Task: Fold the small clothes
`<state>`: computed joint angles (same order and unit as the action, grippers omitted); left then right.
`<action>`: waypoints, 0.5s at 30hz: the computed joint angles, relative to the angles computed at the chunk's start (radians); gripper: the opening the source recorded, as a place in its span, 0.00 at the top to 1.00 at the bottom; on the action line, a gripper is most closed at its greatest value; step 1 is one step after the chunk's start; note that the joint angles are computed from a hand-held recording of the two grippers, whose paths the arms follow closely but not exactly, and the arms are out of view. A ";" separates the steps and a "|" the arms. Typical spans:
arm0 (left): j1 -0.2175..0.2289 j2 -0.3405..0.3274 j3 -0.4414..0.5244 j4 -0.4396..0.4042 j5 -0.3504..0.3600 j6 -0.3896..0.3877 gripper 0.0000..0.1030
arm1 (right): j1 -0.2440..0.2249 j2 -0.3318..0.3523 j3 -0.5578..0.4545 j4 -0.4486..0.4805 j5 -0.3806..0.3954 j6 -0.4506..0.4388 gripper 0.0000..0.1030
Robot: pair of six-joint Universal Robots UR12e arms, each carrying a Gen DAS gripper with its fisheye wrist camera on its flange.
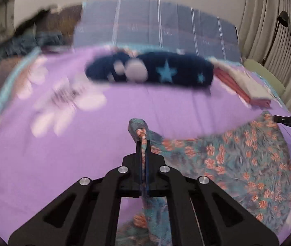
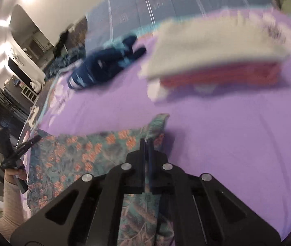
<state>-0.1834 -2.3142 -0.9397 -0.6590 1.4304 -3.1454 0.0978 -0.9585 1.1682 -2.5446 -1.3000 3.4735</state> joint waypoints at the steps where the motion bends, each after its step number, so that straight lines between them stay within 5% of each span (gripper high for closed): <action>1: 0.002 -0.005 0.012 0.002 -0.002 -0.003 0.98 | 0.002 -0.003 0.000 0.007 -0.039 0.005 0.98; 3: 0.002 -0.021 0.036 -0.007 0.005 0.001 0.93 | 0.000 -0.002 -0.003 0.063 -0.070 0.030 0.93; 5: -0.007 -0.034 0.056 -0.066 0.077 0.026 0.64 | -0.008 -0.014 0.018 0.099 -0.039 0.068 0.91; 6: -0.010 -0.031 0.049 -0.081 0.104 0.022 0.60 | -0.010 -0.034 0.057 0.073 -0.024 0.080 0.89; 9: -0.001 0.045 -0.086 -0.034 0.094 0.008 0.52 | -0.008 -0.106 0.186 -0.031 -0.036 0.081 0.74; 12: 0.004 0.131 -0.227 0.044 0.107 -0.006 0.43 | -0.009 -0.187 0.319 -0.108 -0.035 0.100 0.73; 15: 0.024 0.234 -0.393 0.137 0.039 -0.054 0.42 | -0.007 -0.254 0.430 -0.173 -0.025 0.140 0.73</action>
<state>-0.1590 -2.0800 -1.3329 -0.5221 1.4691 -3.1995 0.0911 -1.2128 1.5979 -2.7172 -1.3246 3.6136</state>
